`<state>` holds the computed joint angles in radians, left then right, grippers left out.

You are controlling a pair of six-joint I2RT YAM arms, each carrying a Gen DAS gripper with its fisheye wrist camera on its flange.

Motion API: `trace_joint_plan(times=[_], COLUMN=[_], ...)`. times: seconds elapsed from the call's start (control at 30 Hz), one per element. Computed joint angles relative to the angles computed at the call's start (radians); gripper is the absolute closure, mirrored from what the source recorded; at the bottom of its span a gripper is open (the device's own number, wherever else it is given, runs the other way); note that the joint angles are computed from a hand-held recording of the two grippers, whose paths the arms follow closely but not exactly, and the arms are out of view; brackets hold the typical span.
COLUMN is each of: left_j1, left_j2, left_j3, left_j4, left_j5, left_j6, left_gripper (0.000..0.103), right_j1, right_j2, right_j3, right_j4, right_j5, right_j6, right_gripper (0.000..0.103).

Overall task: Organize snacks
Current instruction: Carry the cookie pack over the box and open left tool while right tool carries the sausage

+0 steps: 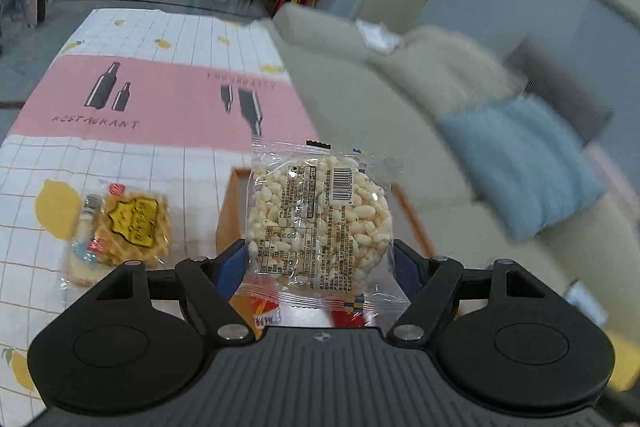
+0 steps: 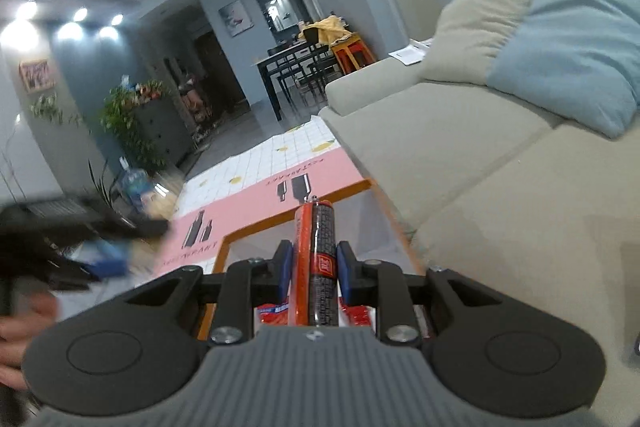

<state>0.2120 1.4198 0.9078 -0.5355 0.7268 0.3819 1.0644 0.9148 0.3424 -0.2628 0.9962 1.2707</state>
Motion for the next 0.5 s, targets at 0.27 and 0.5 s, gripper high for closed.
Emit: trace_joint_plan(times=[0.27,0.5], left_j1=[-0.261,-0.356], left_j2=[0.038,0.067], left_j3=[-0.140,-0.177], left_j4=[0.209,0.282], left_j5=[-0.296,-0.425], left_j6=[-0.134,-0.113], left_gripper=[0.017,0.014], right_j1=[-0.012,-0.014], right_j2=[-0.037,-0.060], right_j3=[-0.065,-0.072], right_j4=[-0.052,-0.070], right_j5=[-0.041,-0.056], right_j6=[0.117,0.083], right_gripper=[0.082,0.082])
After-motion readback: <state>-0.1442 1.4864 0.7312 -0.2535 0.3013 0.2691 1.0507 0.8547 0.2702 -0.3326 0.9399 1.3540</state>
